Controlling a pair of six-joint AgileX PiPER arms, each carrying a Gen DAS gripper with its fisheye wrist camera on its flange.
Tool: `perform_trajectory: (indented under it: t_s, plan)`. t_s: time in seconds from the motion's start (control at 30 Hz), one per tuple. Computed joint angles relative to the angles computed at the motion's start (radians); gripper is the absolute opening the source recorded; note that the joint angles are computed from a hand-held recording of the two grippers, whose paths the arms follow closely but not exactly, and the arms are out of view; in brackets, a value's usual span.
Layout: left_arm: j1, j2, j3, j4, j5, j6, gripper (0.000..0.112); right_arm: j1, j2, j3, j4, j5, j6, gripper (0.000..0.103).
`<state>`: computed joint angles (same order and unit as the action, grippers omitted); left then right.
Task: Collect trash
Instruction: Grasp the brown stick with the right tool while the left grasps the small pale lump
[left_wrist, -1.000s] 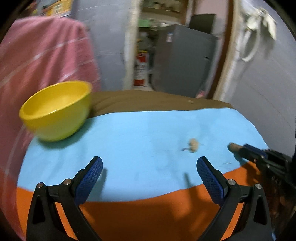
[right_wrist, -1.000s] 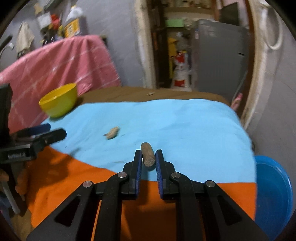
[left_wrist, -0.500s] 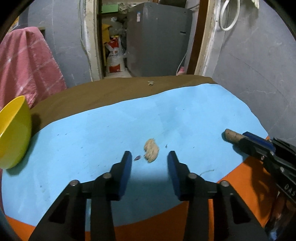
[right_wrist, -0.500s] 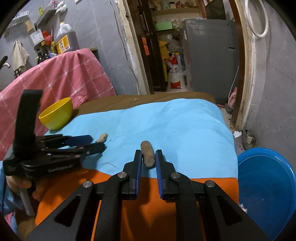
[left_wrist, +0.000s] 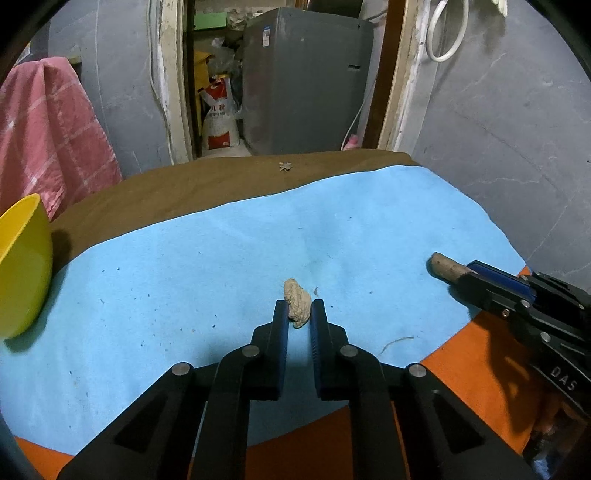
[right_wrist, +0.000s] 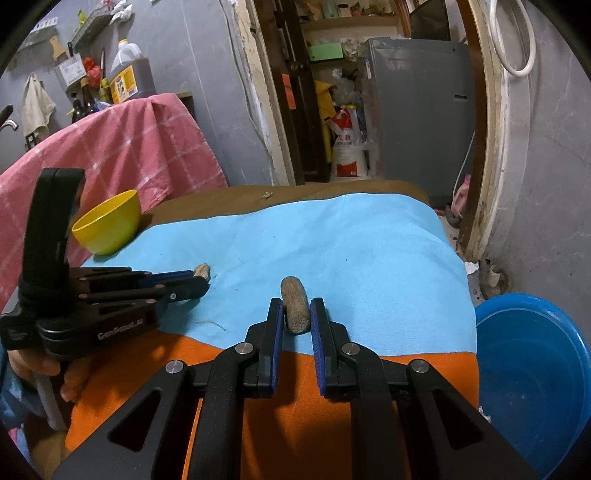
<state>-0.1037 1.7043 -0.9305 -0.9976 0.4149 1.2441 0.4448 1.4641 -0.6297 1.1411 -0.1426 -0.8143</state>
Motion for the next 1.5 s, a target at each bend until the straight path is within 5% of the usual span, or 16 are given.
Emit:
perform_trajectory:
  t_s: [0.17, 0.5, 0.7, 0.9, 1.1, 1.27, 1.5]
  plan:
    - [0.001, -0.061, 0.08, -0.194, -0.045, 0.197, 0.009, 0.028, 0.0, 0.01, 0.004, -0.044, 0.006, 0.013]
    - [0.058, -0.196, 0.223, -0.634, -0.002, 0.517, 0.009, 0.06, -0.07, 0.077, -0.197, -0.128, 0.242, 0.012]
    - [0.019, -0.209, 0.212, -0.561, -0.046, 0.411, 0.009, 0.052, -0.082, 0.083, -0.196, -0.118, 0.242, 0.012]
    - [0.053, -0.174, 0.194, -0.452, -0.016, 0.289, 0.009, 0.04, -0.077, 0.08, -0.172, -0.072, 0.199, 0.012]
    - [0.11, -0.083, 0.117, -0.224, 0.059, -0.011, 0.009, 0.063, -0.064, 0.085, -0.07, -0.081, 0.089, 0.013]
    - [0.147, -0.077, 0.112, -0.235, 0.111, -0.014, 0.009, 0.06, -0.045, 0.065, -0.04, -0.073, 0.055, 0.017]
    - [0.161, -0.085, 0.123, -0.232, 0.128, -0.007, 0.009, 0.104, -0.008, 0.031, 0.188, -0.116, -0.202, 0.025]
